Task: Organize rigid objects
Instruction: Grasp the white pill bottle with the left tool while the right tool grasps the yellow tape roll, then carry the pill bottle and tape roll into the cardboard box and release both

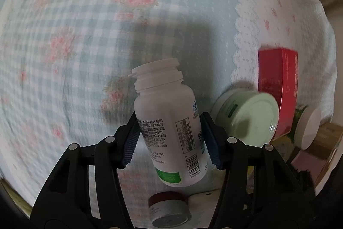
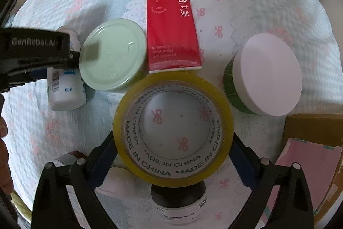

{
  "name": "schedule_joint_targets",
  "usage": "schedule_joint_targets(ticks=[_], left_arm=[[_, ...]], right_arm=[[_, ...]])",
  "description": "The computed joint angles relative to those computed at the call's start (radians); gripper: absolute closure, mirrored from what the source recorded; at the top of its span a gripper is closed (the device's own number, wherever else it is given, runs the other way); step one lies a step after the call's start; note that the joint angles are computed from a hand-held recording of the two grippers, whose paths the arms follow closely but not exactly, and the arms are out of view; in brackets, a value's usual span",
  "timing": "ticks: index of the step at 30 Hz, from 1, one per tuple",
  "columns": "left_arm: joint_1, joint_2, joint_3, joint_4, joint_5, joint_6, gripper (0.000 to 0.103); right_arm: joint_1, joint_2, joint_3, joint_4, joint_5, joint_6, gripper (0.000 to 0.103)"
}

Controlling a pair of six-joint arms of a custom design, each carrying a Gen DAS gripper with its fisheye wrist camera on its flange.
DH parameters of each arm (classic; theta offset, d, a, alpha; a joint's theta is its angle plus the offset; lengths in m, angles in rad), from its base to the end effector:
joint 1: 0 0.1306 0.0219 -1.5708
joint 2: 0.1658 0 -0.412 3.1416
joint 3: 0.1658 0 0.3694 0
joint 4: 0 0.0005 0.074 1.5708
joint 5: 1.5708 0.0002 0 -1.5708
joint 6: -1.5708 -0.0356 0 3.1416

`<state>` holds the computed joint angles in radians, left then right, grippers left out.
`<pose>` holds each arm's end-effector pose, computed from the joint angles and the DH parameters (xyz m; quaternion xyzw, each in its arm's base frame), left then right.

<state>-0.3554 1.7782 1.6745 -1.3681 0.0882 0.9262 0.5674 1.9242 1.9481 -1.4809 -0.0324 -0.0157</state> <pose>0.5145 -0.1948 0.3671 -0.2788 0.9581 -0.0649 0.0133 0.5123 0.3272 0.3882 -0.2728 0.9603 0.0318 0.0498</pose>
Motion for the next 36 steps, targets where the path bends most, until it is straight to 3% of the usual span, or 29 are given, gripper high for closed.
schedule_joint_targets(ticks=[3, 7, 17, 20, 25, 29, 36], left_arm=[[-0.013, -0.013, -0.018, 0.017, -0.002, 0.014, 0.051], [-0.036, -0.091, -0.135, 0.09, -0.02, 0.057, 0.052], [-0.071, -0.25, -0.218, 0.099, -0.08, 0.126, 0.053], [-0.111, -0.319, -0.227, 0.072, -0.111, 0.165, 0.053], [-0.213, -0.356, -0.114, -0.026, -0.174, 0.244, 0.053], [-0.299, -0.346, 0.021, -0.109, -0.22, 0.287, 0.053], [-0.4, -0.205, 0.336, -0.218, -0.272, 0.29, 0.053]], right_arm=[[0.001, -0.005, -0.015, 0.014, -0.008, -0.009, 0.008], [-0.012, -0.022, -0.016, 0.027, -0.034, -0.035, 0.008], [-0.033, -0.057, 0.024, 0.059, -0.079, -0.063, 0.008], [-0.045, -0.128, -0.028, 0.079, -0.091, -0.061, 0.008], [-0.07, -0.252, -0.077, 0.068, -0.115, -0.081, 0.008], [-0.12, -0.325, -0.051, 0.009, -0.144, -0.09, 0.008], [-0.26, -0.369, 0.093, -0.127, -0.179, -0.006, 0.008]])
